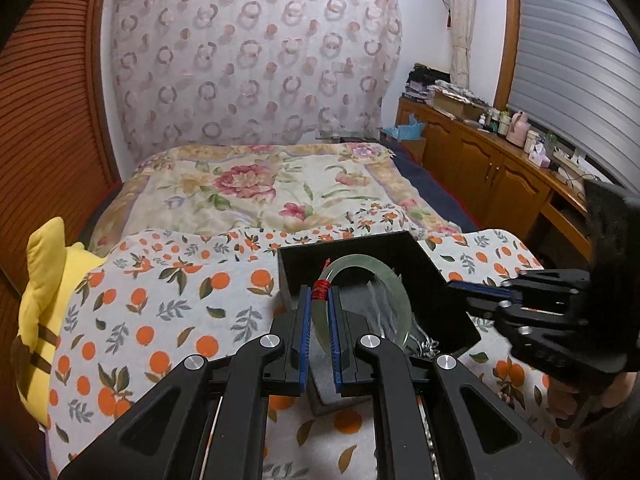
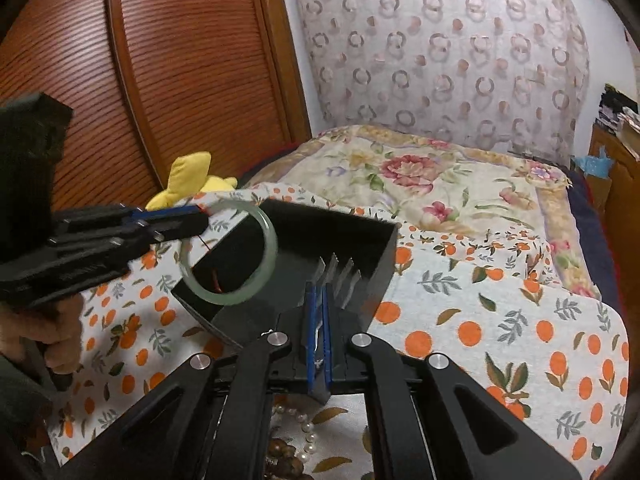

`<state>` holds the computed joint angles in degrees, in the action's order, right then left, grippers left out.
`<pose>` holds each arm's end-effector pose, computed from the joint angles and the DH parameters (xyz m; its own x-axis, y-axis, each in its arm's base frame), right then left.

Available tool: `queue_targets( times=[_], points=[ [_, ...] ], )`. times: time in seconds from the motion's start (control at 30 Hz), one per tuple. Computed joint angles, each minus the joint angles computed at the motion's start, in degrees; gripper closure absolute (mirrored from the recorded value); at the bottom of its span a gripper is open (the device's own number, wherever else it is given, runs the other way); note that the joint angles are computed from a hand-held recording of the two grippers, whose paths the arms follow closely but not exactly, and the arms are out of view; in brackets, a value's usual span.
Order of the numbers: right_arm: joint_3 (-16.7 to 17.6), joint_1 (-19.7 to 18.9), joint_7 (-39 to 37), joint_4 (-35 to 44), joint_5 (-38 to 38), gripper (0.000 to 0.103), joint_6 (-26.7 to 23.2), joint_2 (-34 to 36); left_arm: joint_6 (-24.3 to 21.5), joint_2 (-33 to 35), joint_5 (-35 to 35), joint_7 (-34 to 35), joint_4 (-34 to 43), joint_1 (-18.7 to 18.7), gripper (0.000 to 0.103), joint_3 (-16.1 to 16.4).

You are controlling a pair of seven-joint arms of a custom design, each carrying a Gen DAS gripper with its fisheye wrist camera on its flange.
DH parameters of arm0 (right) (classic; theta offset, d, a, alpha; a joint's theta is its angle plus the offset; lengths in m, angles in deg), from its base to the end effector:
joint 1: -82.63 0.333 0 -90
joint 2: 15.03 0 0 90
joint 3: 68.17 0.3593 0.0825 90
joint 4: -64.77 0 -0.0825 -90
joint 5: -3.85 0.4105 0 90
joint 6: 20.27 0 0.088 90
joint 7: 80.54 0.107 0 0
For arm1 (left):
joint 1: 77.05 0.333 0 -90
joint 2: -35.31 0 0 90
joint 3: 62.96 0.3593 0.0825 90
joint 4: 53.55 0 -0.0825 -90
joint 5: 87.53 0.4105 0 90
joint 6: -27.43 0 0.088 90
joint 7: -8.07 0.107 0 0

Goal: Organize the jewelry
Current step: 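Open the right tool releasing the hairpins while the left tool releases the jade bangle, then grasp the silver bangle with the left tool while the right tool grasps the red beaded bracelet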

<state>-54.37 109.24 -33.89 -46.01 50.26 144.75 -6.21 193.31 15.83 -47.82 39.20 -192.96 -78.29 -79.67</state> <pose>0.5370 0.3913 0.5177 0.7225 -0.6667 -0.1833 -0.5332 -0.3683 -0.7616 0.4507 -0.1980 0.5319 0.0469 -0.9965 0.0688 -0.6368 -0.0829 -0.7666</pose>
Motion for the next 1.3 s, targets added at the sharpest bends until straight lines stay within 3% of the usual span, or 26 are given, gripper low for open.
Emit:
queue_targets(
  times=[0.13, 0.3, 0.37, 0.5, 0.6, 0.8, 0.87, 1.0, 1.07, 1.3],
  points=[
    [-0.17, -0.32, -0.78, -0.78, 1.61, 0.099, 1.11, -1.39, -0.26, 2.99, -0.69, 1.53, 2.06, -0.99, 0.095, 0.47],
    [-1.32, 0.41, 2.51, -1.87, -1.94, 0.099, 2.09, -2.86, -2.02, 5.15, -2.15, 4.58, 3.79, -3.22, 0.094, 1.33],
    [-1.51, 0.56, 3.32, -2.53, -3.15, 0.099, 2.32, -3.56, -2.93, 4.85, -0.69, 3.87, 4.02, -2.96, 0.085, 0.88],
    [-1.75, 0.89, 3.56, -5.18, -4.08, 0.099, 3.06, -5.94, -2.41, 2.84, -1.02, 4.04, 2.57, -3.73, 0.084, 1.22],
    [-2.14, 1.55, 4.44, -8.00, -5.44, 0.098, 3.73, -8.27, -2.04, -0.10, -2.18, 4.41, 0.10, -4.37, 0.077, 1.32],
    [-2.92, 3.72, 4.78, -14.76, -4.17, 0.080, 5.78, -13.43, -2.44, -5.77, -6.30, 6.47, -5.08, -6.68, 0.071, 1.00],
    [-3.08, 4.44, 6.16, -17.35, -4.99, 0.073, 6.92, -15.09, -2.57, -7.58, -7.52, 6.59, -6.96, -7.30, 0.061, 0.47],
    [-3.47, 5.67, 9.97, -21.90, -6.93, 0.073, 8.26, -18.16, -2.70, -9.88, -9.32, 6.21, -9.69, -8.11, 0.052, -0.57],
    [-3.92, 6.51, 11.64, -24.10, -7.41, 0.073, 8.96, -19.72, -2.51, -10.69, -10.35, 6.21, -11.02, -8.91, 0.039, -0.69],
    [-4.89, 8.08, 17.13, -29.42, -10.68, 0.069, 10.39, -23.37, -1.92, -8.94, -13.66, 7.83, -12.04, -11.37, 0.033, -0.22]
  ],
)
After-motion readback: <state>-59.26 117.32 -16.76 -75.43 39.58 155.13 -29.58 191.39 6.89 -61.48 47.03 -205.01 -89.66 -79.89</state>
